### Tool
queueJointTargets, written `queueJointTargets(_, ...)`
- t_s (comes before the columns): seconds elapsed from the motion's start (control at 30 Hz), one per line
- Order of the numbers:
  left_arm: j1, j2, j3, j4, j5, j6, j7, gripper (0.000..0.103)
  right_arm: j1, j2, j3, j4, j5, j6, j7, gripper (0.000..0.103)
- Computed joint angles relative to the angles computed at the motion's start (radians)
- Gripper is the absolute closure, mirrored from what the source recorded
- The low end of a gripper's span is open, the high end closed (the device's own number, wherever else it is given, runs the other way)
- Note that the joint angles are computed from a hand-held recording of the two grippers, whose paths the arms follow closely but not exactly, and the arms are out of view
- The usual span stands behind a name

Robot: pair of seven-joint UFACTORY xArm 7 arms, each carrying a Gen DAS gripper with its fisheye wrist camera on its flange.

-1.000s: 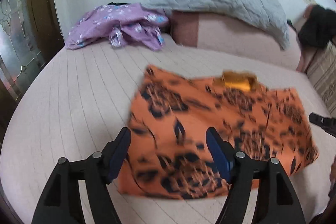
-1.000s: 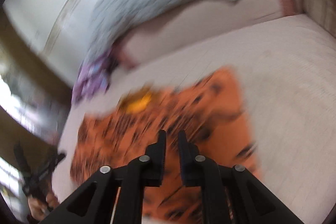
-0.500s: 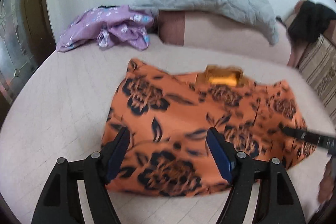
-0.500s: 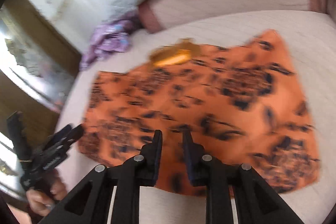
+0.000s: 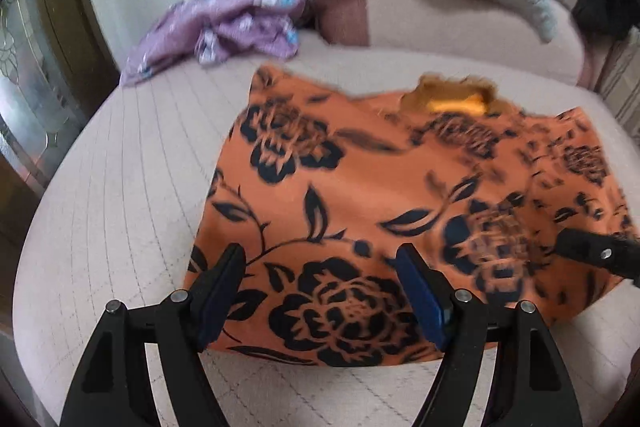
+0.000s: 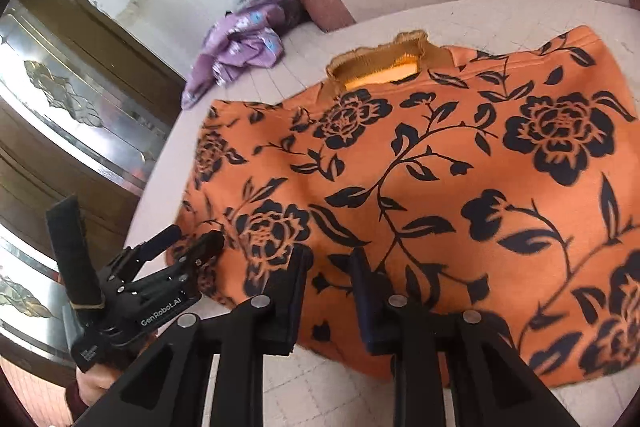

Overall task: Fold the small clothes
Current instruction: 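Lower the folded hem onto the top and open both grippers, then press the folded orange top flat with both open grippers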

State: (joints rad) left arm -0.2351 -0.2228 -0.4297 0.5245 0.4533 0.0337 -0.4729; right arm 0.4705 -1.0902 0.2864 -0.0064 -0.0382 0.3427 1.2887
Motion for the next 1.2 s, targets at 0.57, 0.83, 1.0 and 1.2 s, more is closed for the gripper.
queueJointTargets(0.57, 0.118, -0.123, -0.128, -0.054, -0.157, -0.119, 0.059, 0.025, -0.044, -0.096, 0.098, 0.033, -0.048, 0.237, 0.111, 0.077)
queueJointTargets(0.83, 0.463, -0.071, -0.447, 0.031, -0.061, 0.014, -0.041, 0.025, -0.042, -0.104, 0.041, 0.017, -0.082, 0.364, 0.107, 0.076)
queueJointTargets(1.0, 0.640, 0.005, -0.608, 0.100, 0.138, 0.121, -0.188, 0.023, -0.025, -0.145, 0.034, 0.019, -0.107, 0.378, 0.123, 0.076)
queueJointTargets(1.2, 0.534, -0.094, -0.487, 0.044, 0.173, 0.000, -0.235, 0.023, -0.039, -0.151, 0.066, 0.030, -0.097, 0.410, 0.122, 0.076)
